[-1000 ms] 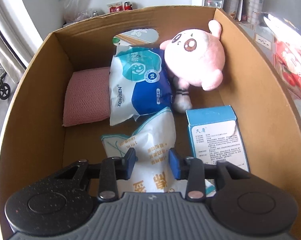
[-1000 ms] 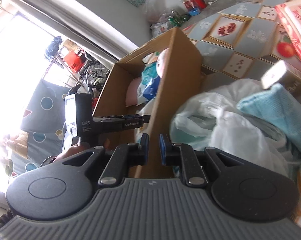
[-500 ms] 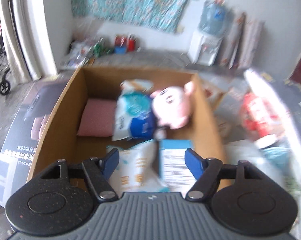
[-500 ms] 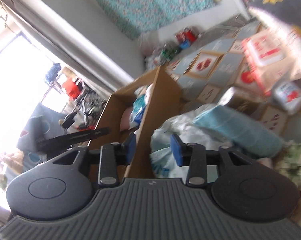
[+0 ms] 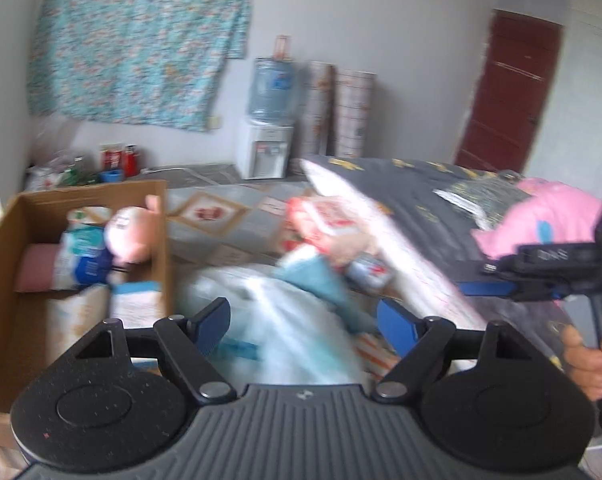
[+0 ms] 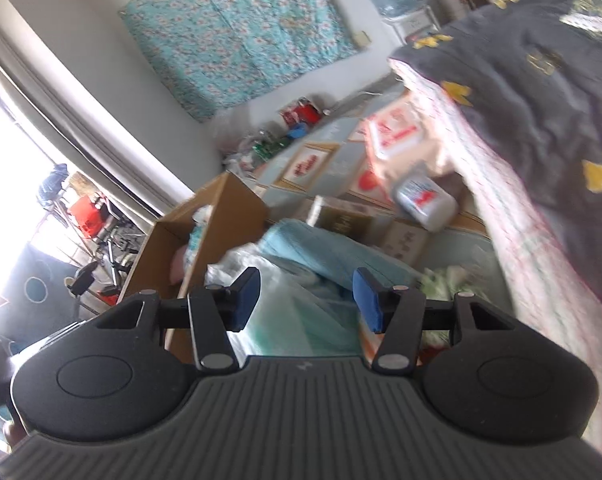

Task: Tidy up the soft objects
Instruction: 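Return the right gripper to the pile and grasp the teal towel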

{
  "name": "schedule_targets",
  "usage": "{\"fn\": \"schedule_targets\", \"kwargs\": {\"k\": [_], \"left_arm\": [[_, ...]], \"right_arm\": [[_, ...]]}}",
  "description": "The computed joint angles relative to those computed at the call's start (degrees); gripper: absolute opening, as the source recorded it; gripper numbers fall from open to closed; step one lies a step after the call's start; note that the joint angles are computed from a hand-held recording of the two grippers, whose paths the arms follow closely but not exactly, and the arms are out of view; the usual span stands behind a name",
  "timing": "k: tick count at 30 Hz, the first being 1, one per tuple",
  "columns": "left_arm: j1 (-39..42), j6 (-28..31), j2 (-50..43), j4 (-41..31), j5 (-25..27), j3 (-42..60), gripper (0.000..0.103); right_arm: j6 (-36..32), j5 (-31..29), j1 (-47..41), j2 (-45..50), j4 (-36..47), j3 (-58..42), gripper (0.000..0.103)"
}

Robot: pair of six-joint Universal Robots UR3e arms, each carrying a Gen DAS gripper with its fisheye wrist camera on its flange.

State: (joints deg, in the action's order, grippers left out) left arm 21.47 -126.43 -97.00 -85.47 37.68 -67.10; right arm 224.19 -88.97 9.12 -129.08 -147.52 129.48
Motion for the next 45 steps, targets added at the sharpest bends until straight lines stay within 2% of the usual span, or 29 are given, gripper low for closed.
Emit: {"fn": "schedule_targets", "kwargs": {"k": [3,6,13,18,22,25,32,35,37,39,42,45], "left_arm": [[-1.76,3.01,4.46,-1.85,-0.10,-7.64,0.081],[-3.90,2.15,7.72,1.47,0.74,-15.36,0.081],[-9.07,-10.74,10.03,20.16,3.94,-28.69,0.071],[-11.05,-19.93,7.44,35.73,6.12,-31.69,0.060],[-11.52,-25.61,3.76,42.69,7.19,-29.78,0.050],[-11.79,-28.49,0.98,46.06,7.94,-27.91,0.044],[-12.33,-30.57,-4.50,46.70,9.46,-22.63,0.039],[-12.27,-30.59,-5.31,47.13,9.24,-22.39,0.039],[-12.27,-30.45,-5.89,47.40,8.64,-22.08,0.039],[-12.38,-30.35,-6.56,47.93,8.00,-21.56,0.039],[-12.93,-29.64,-7.69,47.82,6.86,-20.15,0.044],[-14.11,-29.58,-8.91,47.92,6.59,-18.38,0.056]], "right_arm": [[-0.75,1.60,-1.60,-4.61,3.89,2.67,0.051],[-2.70,5.11,-5.15,-9.32,8.50,4.72,0.051],[-12.72,15.05,-17.16,-15.32,18.07,5.89,0.051],[-20.81,18.32,-18.32,-4.92,11.36,4.37,0.051],[-25.78,20.26,-17.56,8.66,0.78,1.69,0.051],[-29.43,21.71,-16.66,19.64,-6.28,-2.17,0.051],[-35.97,21.90,-13.29,40.01,-14.69,-13.97,0.051],[-36.26,23.30,-13.40,44.79,-14.97,-16.81,0.045],[-34.49,26.06,-14.93,46.05,-15.86,-16.59,0.025],[-31.40,29.94,-17.53,45.83,-16.87,-15.02,0.018],[-26.11,36.89,-22.41,43.61,-19.53,-10.67,0.014],[-22.34,43.10,-26.97,39.40,-21.84,-5.94,0.014]]}}
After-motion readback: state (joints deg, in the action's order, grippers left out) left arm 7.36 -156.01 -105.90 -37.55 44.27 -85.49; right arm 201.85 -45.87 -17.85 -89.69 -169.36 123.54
